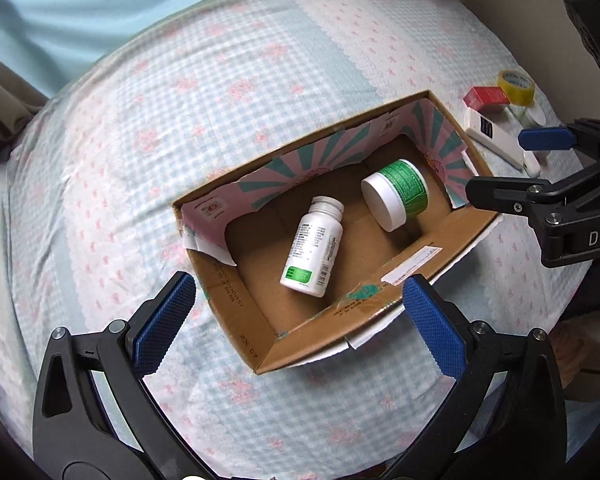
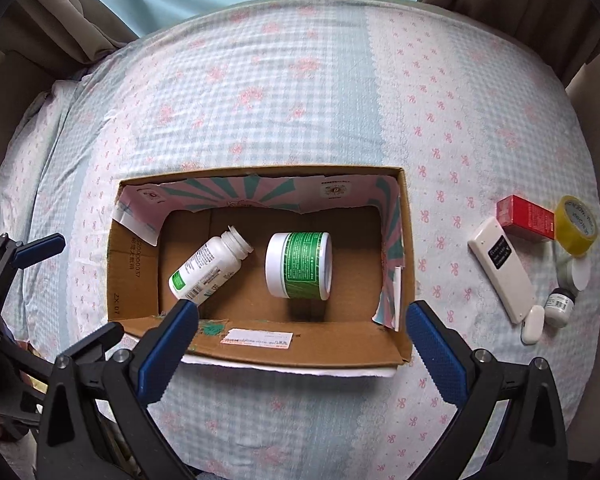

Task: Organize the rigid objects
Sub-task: 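Open both tools to drop the bottle and jar into the box, then move both tools back toward the remaining items beside the box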

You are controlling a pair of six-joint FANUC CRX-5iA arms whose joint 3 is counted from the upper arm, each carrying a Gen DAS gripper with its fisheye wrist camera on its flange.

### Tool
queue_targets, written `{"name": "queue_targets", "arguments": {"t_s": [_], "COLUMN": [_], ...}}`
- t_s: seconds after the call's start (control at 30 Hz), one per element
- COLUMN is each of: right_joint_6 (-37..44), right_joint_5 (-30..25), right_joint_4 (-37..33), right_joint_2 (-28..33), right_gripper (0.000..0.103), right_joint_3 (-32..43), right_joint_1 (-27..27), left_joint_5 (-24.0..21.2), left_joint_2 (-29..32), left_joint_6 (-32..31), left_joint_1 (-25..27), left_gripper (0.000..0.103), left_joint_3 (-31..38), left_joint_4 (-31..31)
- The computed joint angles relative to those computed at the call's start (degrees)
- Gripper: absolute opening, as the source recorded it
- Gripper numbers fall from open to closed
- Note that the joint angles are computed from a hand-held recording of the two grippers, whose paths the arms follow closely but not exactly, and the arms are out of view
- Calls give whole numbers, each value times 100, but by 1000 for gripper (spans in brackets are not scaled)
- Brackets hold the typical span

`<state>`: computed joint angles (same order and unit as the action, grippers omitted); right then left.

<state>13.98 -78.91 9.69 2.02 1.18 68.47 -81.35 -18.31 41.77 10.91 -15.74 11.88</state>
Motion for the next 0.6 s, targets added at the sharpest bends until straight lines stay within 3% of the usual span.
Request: {"name": "queue_targets", "arguments": {"t_s": [0.37, 0.5, 0.6], "right_joint_6": [-1091, -1611, -2089], "right_joint_5": [-1129, -1494, -1826], "right_joint_4": [959, 1170, 1266], "right_joint_2": [-677, -1133, -1520], "right_gripper": [103, 103, 103], "right_joint_3": [-27, -337, -627], "right_joint_1": [1070, 1490, 1821], "left_joint_5": [-421, -513, -541], "left_joint_2": [-911, -1127, -1177], "left_joint_6": [1162, 1496, 1804], "left_joint_1": [490, 324, -84], "left_gripper": [103, 103, 103], "left_joint_3": [236, 314, 409], "left_joint_4": [541, 647, 559]}}
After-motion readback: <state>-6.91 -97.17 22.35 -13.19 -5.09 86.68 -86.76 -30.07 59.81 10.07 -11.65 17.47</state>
